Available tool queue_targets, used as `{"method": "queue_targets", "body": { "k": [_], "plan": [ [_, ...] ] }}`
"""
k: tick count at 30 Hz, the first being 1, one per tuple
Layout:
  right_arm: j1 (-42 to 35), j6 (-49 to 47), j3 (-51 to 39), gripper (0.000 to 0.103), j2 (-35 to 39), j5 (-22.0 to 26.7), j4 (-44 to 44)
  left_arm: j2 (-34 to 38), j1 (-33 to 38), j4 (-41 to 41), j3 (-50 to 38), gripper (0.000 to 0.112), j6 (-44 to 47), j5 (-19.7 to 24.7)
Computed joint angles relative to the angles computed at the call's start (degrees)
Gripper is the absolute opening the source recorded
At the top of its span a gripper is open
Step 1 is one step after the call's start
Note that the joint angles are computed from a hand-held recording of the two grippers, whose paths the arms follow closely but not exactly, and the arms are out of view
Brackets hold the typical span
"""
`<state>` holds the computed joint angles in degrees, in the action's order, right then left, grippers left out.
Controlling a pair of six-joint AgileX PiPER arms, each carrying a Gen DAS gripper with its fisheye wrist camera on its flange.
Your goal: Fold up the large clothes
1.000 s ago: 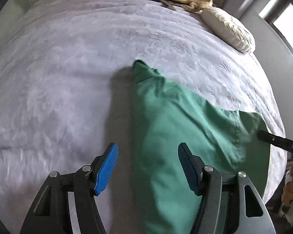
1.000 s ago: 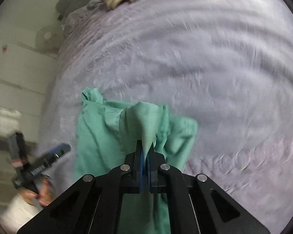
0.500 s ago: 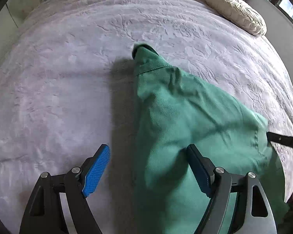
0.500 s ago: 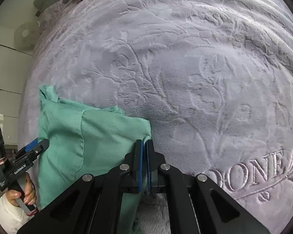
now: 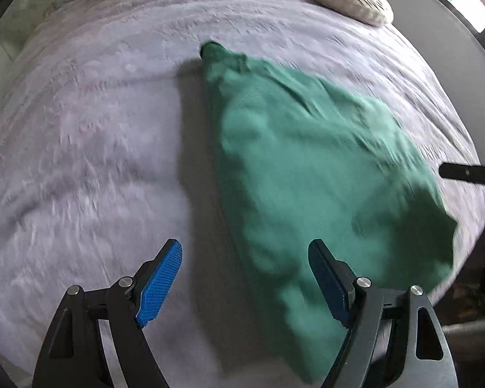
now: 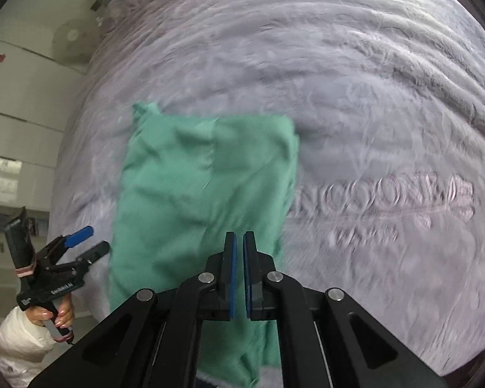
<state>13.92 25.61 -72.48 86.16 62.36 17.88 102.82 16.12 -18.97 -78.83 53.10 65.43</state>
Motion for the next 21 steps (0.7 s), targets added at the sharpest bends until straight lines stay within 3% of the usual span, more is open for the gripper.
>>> {"method": "queue_targets", "body": {
  "k": [3, 5, 7, 8, 9, 11, 12, 13, 16, 21],
  "plan": [
    [4.3, 2.5, -1.4, 0.005, -0.6, 3.2, -1.0, -2.3, 1.9, 0.6, 3.0, 0.082, 3.1, 0.6],
    [6.8, 4.4, -1.8, 0.015, -1.2, 5.3, -1.7, -2.9, 3.3, 0.7, 3.8, 0.082, 3.9, 1.1],
    [9.4, 8.4, -1.0, 0.066, -3.4, 6.9, -3.5, -2.7, 4.7, 0.4, 3.5, 0.082, 3.6, 2.2],
    [10.2, 9.5, 0.4, 0.07, -4.8, 6.0, -3.7, -2.5, 5.0, 0.3, 3.3, 0.082, 3.5, 2.3],
    [10.5, 9.9, 2.0, 0.07, -6.0, 5.3, -3.0, -2.3, 5.3, 0.1, 3.2, 0.082, 3.3, 2.1],
    [10.4, 10.1, 4.7, 0.055, -6.7, 4.4, -1.0, -1.8, 5.4, -0.4, 3.0, 0.082, 2.9, 2.1],
    [10.1, 9.8, 6.6, 0.026, -6.6, 3.5, 0.8, -1.7, 5.2, -0.5, 3.3, 0.082, 2.9, 2.1],
    [10.2, 10.2, 7.4, 0.011, -6.2, 3.4, 0.8, -1.7, 5.0, -0.4, 3.6, 0.082, 3.1, 1.8],
    [12.1, 13.0, 9.7, 0.01, -5.9, 3.6, -4.2, -3.0, 4.4, 0.4, 7.6, 0.082, 5.5, -1.2],
    [10.4, 12.3, 16.8, 0.009, -6.5, -1.1, -1.4, -6.0, 5.6, -0.2, 16.0, 0.082, 11.3, -7.5]
  ]
}}
